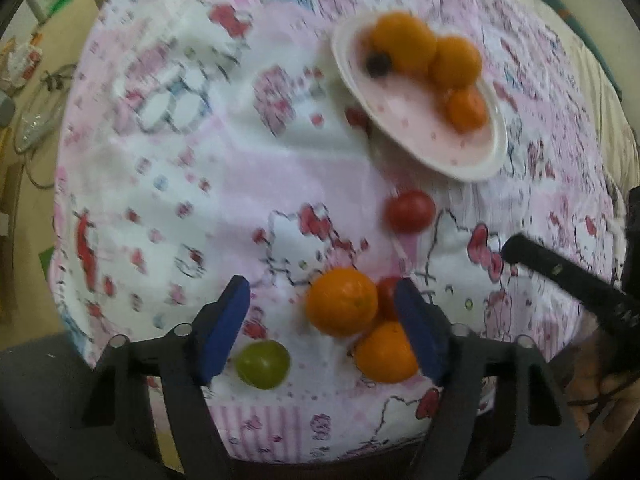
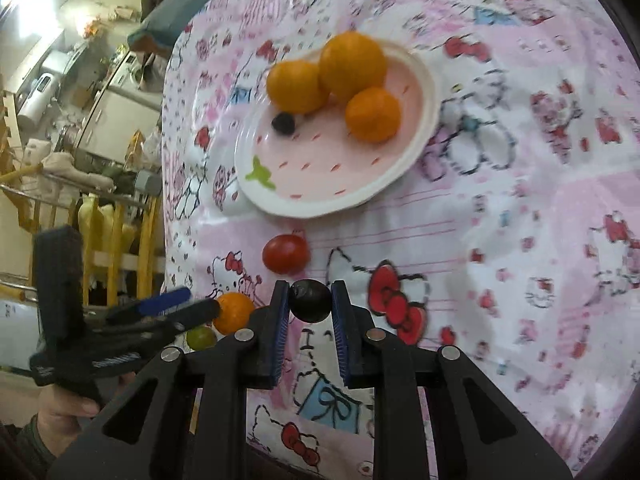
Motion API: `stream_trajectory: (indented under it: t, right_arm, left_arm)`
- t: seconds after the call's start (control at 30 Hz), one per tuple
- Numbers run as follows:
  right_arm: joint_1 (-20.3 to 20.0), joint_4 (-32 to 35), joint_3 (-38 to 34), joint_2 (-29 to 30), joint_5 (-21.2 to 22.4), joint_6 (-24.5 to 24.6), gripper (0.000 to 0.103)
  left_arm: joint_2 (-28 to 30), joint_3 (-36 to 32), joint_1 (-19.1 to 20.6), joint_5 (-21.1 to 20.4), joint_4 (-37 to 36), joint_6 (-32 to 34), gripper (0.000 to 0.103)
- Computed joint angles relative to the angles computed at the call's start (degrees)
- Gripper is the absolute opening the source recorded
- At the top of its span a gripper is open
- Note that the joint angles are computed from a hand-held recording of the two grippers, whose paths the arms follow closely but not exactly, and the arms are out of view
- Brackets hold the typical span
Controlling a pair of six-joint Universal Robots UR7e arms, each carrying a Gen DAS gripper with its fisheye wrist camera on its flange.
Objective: Organize fruits
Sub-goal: 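Grasp a tangerine with the left gripper while the right gripper holds the plum, then carry the tangerine with the left gripper while the right gripper carries the plum to the plate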
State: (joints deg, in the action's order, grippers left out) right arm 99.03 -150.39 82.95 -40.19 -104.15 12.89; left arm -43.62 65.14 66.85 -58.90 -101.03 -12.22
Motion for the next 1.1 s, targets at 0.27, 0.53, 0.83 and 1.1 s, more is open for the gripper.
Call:
stream_trajectory:
  t: [0.27,0.53,0.83,1.1]
  right_arm:
    - [0.4,-2.4,1.4,-0.7,-0.8,0.3,0.022]
    - [0.8,-3.8,2.6,-1.8,-1.6,0.0,0.022]
    - [1.6,-6.5,4.0,-3.7,-2.1,-0.1,0.022]
    - [1.4,-10.2,4.9,-5.5,-2.6,-0.3,0.022]
  left_arm:
    - [1.9,-1.1,-0.1,-0.5,3.7,-0.7,0.036]
    - [0.0,1.4,-1.0,1.1,-0.5,1.3,0.035]
    - [-1.7,2.8,-1.5,3.5,-7.9,3.9,0.035]
    - [-1.3,1.3,-2.7,2.9,-11.4,6.6,0.035]
